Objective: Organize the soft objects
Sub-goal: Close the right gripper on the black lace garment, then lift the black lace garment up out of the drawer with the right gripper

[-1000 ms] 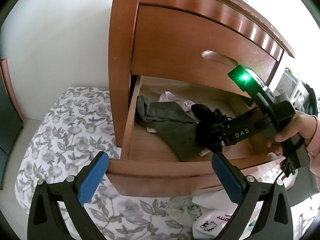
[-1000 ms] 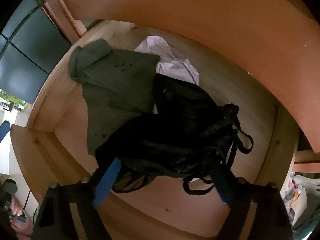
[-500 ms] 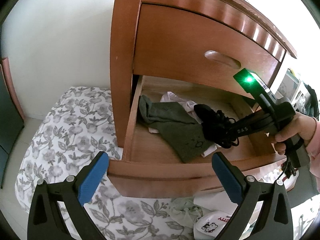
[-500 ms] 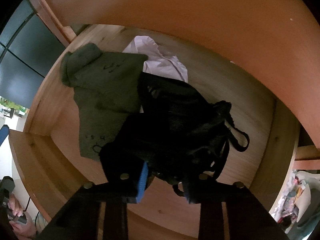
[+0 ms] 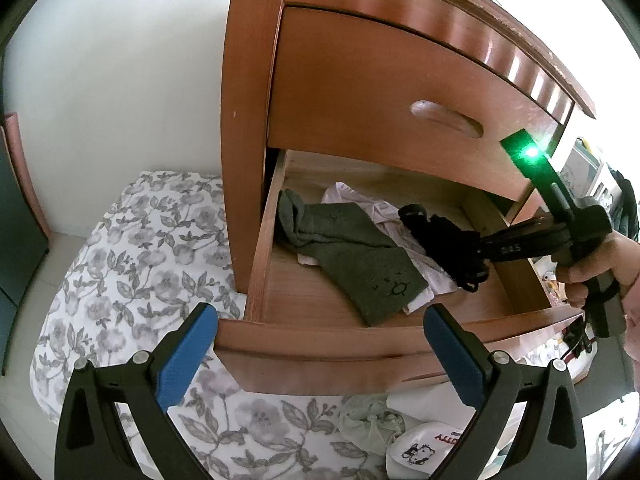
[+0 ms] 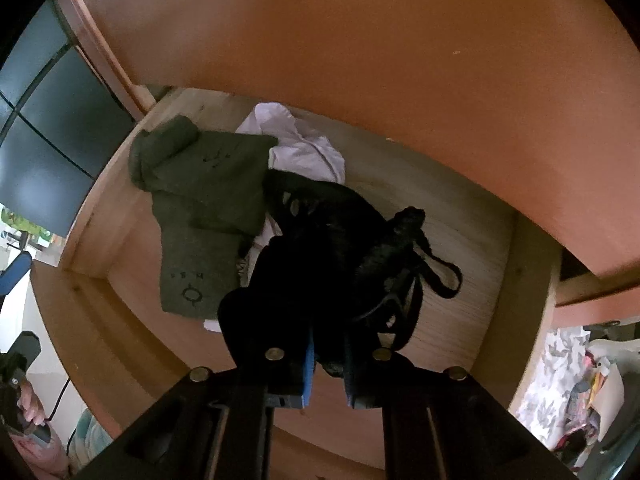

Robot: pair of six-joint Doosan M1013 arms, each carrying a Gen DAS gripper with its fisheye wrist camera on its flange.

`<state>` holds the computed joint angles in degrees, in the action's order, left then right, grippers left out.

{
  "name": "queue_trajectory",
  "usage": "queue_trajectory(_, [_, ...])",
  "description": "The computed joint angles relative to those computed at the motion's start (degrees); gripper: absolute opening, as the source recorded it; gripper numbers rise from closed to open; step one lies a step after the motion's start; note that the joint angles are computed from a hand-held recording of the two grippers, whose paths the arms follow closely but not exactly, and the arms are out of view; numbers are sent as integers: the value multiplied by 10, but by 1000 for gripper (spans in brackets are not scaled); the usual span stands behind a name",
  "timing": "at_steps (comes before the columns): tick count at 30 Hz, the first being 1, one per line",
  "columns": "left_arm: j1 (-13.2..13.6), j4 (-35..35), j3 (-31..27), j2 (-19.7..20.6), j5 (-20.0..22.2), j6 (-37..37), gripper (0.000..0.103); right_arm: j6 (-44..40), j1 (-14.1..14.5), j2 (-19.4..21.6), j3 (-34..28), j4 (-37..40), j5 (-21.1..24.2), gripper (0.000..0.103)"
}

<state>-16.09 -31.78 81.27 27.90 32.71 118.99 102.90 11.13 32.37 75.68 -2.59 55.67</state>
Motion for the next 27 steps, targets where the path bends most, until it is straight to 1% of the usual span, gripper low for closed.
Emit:
queue_trajectory(7, [1,3,0,-2,9,-10,102,39,6,-29,28,-8,-38,11])
queue_trajectory(13, [2,2,0,-3,9,-15,102,76,9,-60,58,-23,-83,11])
queue_trajectory(24, [2,3,-2,-3,15,-20,102,115,10,-90,91,-30,-137,11])
queue_trajectory(27, [2,2,-1,-3,13,-20,102,124,10,-105,101,-37,-152,11])
